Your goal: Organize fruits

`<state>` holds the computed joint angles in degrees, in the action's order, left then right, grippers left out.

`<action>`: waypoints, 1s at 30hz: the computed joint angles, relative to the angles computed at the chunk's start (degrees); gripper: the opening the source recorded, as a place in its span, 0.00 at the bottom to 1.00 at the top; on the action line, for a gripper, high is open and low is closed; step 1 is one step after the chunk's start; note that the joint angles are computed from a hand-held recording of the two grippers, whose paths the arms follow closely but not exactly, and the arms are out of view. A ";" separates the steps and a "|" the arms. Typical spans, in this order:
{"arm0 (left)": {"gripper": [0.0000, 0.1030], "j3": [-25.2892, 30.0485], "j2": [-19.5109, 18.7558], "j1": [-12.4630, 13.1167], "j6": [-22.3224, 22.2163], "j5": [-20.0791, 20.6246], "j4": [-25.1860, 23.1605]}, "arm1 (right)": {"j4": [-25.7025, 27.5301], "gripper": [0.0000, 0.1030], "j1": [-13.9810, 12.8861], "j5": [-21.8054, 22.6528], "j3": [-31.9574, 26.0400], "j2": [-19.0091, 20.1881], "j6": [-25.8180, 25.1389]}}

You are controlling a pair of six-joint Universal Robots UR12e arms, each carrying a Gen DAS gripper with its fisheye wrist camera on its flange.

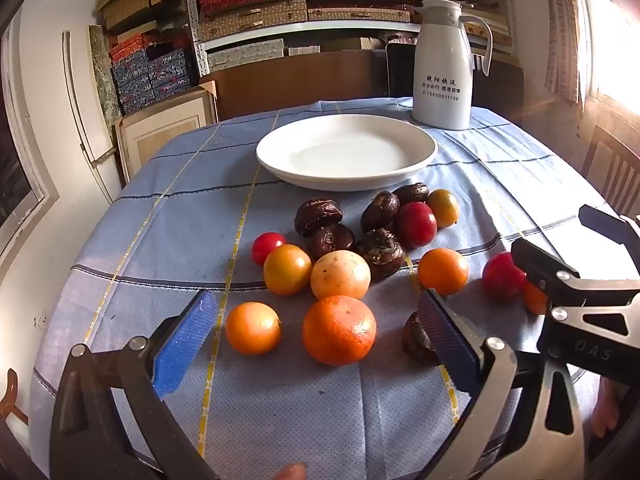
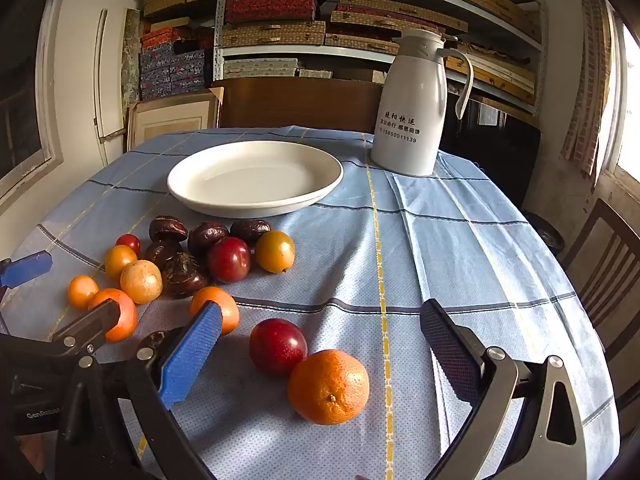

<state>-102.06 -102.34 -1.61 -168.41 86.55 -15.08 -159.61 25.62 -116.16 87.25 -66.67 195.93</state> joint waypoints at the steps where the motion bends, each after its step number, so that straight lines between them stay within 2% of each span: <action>1: 0.96 0.02 0.01 0.01 -0.04 -0.03 -0.10 | 0.02 0.97 -0.02 0.08 0.00 -0.01 0.04; 30: 0.96 -0.35 0.01 -0.14 -0.30 -0.08 -0.48 | 0.36 0.97 -0.14 0.33 0.02 -0.07 0.21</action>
